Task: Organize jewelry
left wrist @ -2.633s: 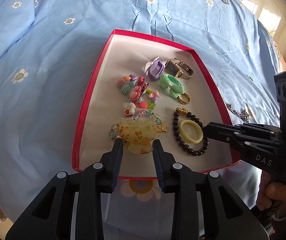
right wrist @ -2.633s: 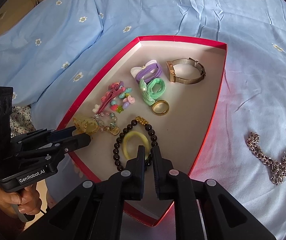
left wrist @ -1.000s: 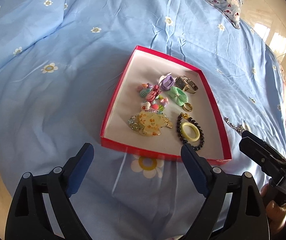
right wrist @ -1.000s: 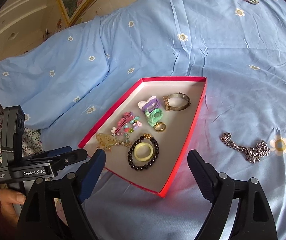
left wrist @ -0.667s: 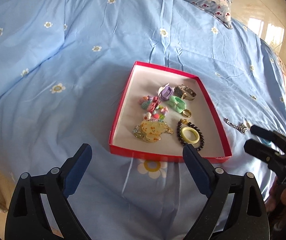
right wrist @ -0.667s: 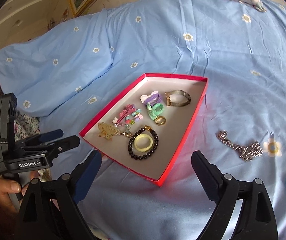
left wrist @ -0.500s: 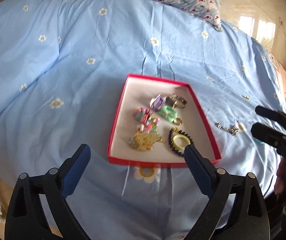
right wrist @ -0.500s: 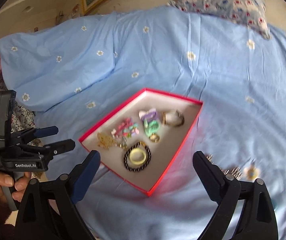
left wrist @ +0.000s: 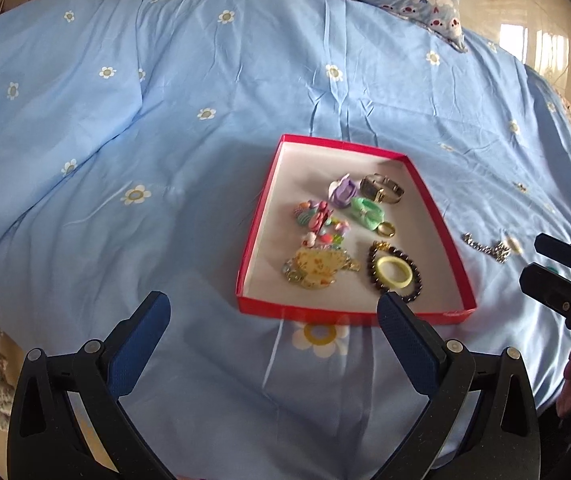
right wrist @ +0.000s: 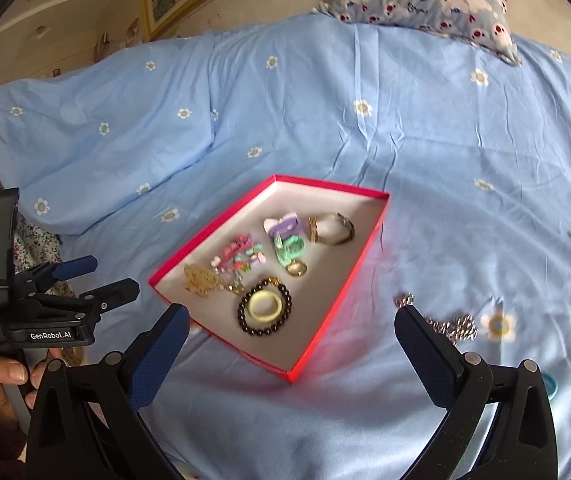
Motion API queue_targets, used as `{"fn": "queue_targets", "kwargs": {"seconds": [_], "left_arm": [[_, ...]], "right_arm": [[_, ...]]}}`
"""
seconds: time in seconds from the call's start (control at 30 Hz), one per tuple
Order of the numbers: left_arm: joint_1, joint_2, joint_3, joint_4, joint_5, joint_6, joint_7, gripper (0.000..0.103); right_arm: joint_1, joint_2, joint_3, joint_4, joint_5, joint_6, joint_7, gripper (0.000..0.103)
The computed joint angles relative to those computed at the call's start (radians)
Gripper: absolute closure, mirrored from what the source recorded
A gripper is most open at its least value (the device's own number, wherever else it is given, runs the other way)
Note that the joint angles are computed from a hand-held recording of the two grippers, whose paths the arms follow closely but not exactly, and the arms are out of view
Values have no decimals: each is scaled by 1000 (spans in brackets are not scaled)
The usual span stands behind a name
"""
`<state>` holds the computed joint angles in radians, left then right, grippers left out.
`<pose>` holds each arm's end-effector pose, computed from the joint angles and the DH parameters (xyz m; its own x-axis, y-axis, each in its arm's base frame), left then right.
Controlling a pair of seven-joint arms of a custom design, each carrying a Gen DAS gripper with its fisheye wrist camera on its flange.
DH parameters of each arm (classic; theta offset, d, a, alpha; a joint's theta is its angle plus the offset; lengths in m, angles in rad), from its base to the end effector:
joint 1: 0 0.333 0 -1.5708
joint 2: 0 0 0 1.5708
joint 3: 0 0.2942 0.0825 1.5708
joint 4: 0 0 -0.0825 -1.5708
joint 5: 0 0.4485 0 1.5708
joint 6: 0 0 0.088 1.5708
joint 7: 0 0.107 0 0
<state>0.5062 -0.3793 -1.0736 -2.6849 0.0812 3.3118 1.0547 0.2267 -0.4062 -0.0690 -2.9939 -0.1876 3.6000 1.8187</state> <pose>0.4277 -0.2580 0.3169 -0.2485 -0.9686 0.0035 -0.6336 0.1598 -0.7569 0.3918 0.0889 0.3149 0.1875 -0.9725 -0.1380 -0.5497 0.0125 -0.8352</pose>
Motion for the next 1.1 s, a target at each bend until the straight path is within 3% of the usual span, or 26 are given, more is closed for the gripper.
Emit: {"fn": "queue_targets", "kwargs": {"seconds": [0.1, 0.23, 0.4, 0.57, 0.7, 0.8, 1.1], "left_arm": [[13, -4, -17, -2, 4, -7, -7, 0], [33, -33, -45, -3, 18, -26, -29, 0], [28, -49, -37, -6, 65, -47, -74, 0], [22, -78, -30, -10, 107, -66, -117, 0], [-14, -89, 11, -16, 144, -77, -141, 0], [-27, -105, 19, -17, 169, -90, -161, 0], [-69, -153, 48, -13, 260, -142, -235, 0]], "right_arm": [[-1, 33, 12, 4, 15, 15, 1, 0], [-21, 57, 79, 4, 91, 19, -44, 0], [-24, 62, 128, 0, 167, 15, -101, 0], [-14, 62, 136, -2, 206, 20, -131, 0], [-10, 54, 147, -5, 240, 17, -151, 0], [5, 52, 125, -6, 226, 18, -141, 0], [5, 45, 131, -9, 239, 20, -147, 0]]}}
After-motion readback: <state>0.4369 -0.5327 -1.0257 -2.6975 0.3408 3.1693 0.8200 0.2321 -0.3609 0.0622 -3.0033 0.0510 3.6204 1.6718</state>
